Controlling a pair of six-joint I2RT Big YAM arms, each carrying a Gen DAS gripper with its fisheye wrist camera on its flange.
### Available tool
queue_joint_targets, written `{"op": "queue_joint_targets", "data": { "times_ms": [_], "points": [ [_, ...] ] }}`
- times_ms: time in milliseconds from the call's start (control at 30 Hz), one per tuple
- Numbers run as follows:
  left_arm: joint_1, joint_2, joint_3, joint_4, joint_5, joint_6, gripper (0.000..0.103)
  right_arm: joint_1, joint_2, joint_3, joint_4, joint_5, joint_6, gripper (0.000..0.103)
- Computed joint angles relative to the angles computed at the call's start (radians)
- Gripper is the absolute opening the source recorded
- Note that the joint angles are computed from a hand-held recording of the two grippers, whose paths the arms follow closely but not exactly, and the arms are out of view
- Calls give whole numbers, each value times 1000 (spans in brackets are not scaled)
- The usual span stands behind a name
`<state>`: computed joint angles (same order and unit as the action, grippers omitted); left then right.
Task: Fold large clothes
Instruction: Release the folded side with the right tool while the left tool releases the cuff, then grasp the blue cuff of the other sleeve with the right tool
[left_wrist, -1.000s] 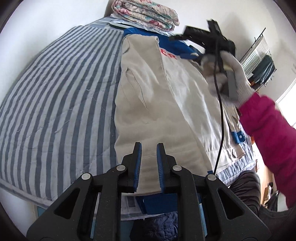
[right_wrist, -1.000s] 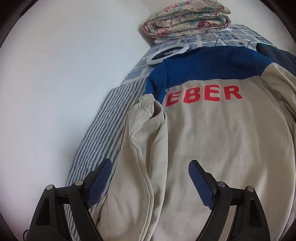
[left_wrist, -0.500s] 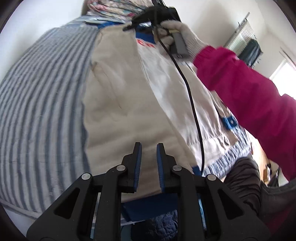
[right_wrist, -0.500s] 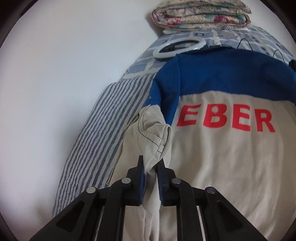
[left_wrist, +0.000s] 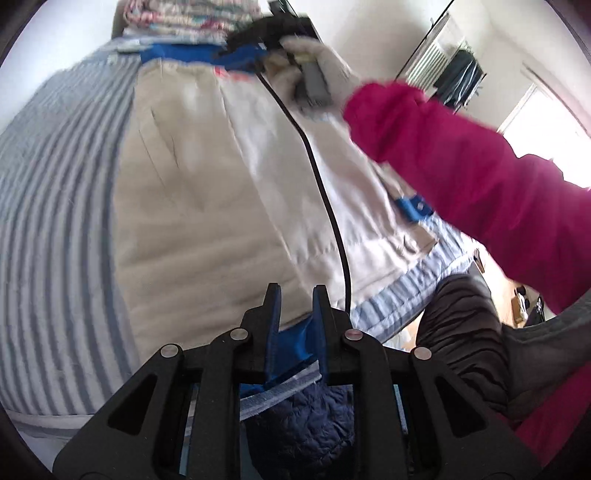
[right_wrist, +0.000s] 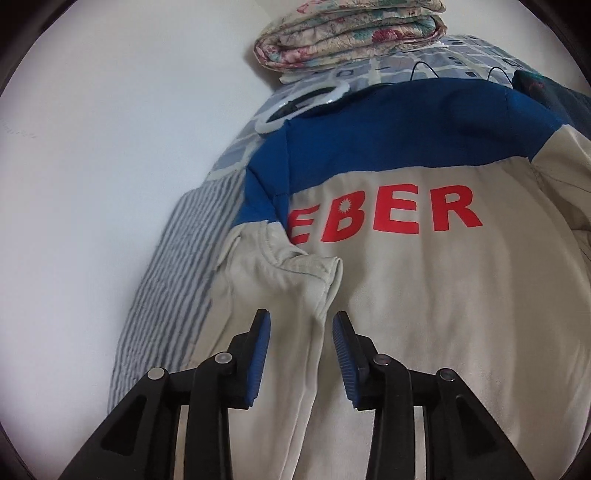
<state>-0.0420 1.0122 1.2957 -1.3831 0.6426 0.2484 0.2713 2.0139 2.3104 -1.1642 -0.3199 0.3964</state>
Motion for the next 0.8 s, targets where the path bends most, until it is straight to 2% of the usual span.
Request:
{"op": "queue_joint_targets", "data": {
  "times_ms": [100, 167, 300, 400, 467, 567, 633, 667, 733, 800],
  "points": [
    [61, -10, 21, 39, -1, -34, 15, -4, -126, -136, 54, -30, -13, 38],
    [86, -8, 20, 73, -24, -91, 15, -10, -210, -224, 86, -65, -10, 38],
    [107, 25, 30, 117, -64, -171, 15, -5, -364, -360, 103, -47, -36, 38],
    [69, 54, 41, 168, -139, -196, 15, 3, -473, -457, 110, -4, -48, 40],
    [48, 80, 52, 175, -157, -200, 15, 8, -540, -515, 93, 30, -56, 41],
    [16, 109, 37, 191, -159, -243, 15, 28, -629, -601, 70, 141, -76, 46],
    [-2, 128, 25, 167, -168, -221, 15, 29, -687, -662, 71, 187, -78, 49],
    [-16, 143, 21, 140, -180, -187, 15, 24, -714, -692, 73, 201, -75, 49],
    [-41, 161, 0, 93, -230, -149, 15, 10, -762, -743, 75, 232, -62, 49],
    [-55, 133, -35, 126, -264, -131, 15, -16, -808, -790, 74, 243, -52, 49]
  ]
}}
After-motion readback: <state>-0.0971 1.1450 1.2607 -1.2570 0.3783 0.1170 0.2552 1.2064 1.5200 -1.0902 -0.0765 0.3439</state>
